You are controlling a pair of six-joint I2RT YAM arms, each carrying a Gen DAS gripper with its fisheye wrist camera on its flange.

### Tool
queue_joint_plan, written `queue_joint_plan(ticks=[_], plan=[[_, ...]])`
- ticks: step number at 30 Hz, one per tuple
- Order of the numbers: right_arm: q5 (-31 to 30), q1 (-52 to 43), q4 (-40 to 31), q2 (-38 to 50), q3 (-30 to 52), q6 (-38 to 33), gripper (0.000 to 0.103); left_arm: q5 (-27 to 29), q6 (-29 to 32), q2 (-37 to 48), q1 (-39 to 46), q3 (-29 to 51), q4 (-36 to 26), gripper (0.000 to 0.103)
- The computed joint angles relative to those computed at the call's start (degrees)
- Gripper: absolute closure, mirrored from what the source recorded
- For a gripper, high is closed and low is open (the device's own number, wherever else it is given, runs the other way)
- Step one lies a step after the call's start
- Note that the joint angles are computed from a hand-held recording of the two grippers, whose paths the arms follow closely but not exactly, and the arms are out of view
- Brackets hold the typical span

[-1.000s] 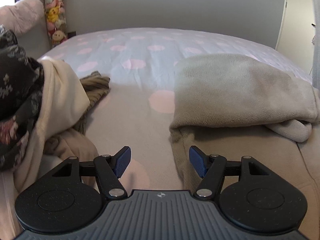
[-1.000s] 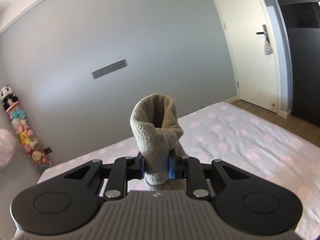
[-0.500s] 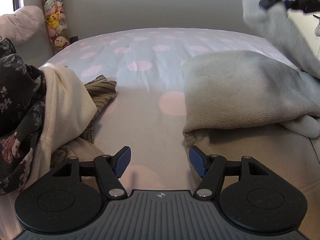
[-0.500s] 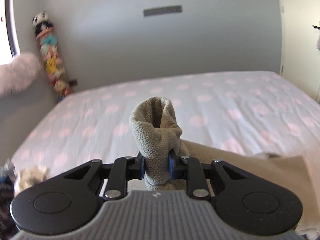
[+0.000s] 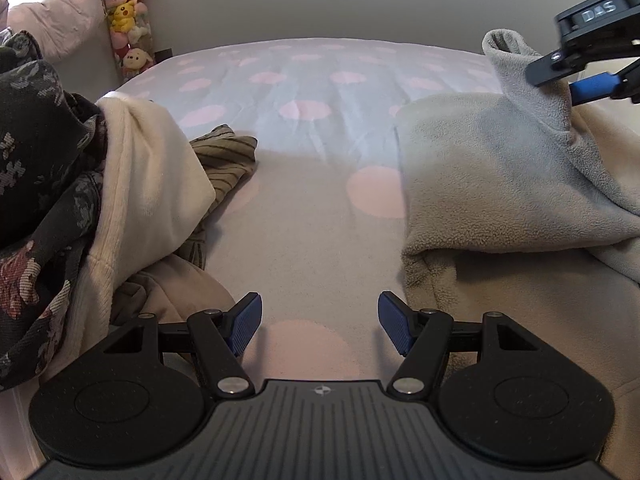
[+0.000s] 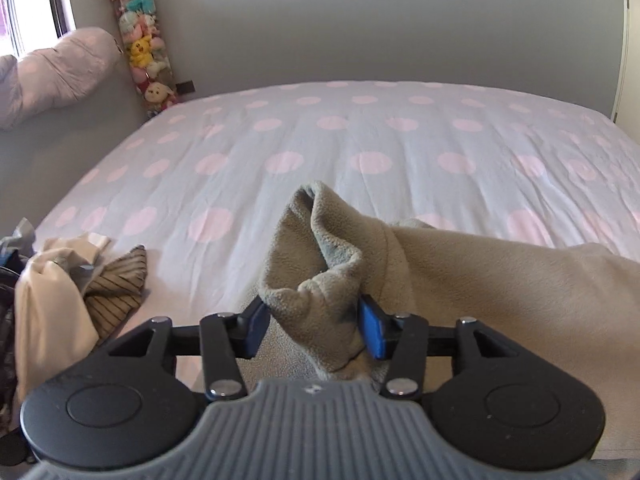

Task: Fold clothes
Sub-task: 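Lay the sleeve across the hoodie body and open the right gripper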

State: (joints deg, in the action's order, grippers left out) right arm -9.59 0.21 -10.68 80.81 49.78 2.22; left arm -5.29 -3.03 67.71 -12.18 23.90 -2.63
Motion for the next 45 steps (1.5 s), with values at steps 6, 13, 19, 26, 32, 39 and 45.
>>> queue_joint_plan(ticks=[6,13,19,26,32,39,45], plan=[[-4.4,-7.5,-2.6,-5.8,-0.7,-1.8,0.050,-0.9,-0.4,-1.3,-0.7,0.0,-0.7,0.040],[-2.7,-5.3,-2.7,-3.1,0.6,-1.7,0.067,-1.6,-0.1,-1.0,-0.6,0.1,-0.7,0.040],[5.2,1.4,-1.0,7.1,2.9,-0.9,0.082,-1.5,0.9,0.6,-0.1,0.2,-0.1,0.040],[5.7,0.7,-2.9,16.4,7.5,4.1,0.084,0.4,1.0,1.0,1.5,0.9,-1.2,0.040],[3.0,-0.1,-6.2,7.0,2.8,0.6,0.078,2.3,2.5,-1.2,0.9,0.8,-3.5,0.040],[-2.9,-8.2,-19.4,-12.2,-6.7,-9.5,0.070,3.9,1.3,-9.4,-0.2,-1.1,-7.6,0.040],[-6.1,-22.8,-33.8,-24.0,-11.6,-23.8,0.065,4.0,0.8,-24.0,-6.0,-2.0,-20.4,0.040]])
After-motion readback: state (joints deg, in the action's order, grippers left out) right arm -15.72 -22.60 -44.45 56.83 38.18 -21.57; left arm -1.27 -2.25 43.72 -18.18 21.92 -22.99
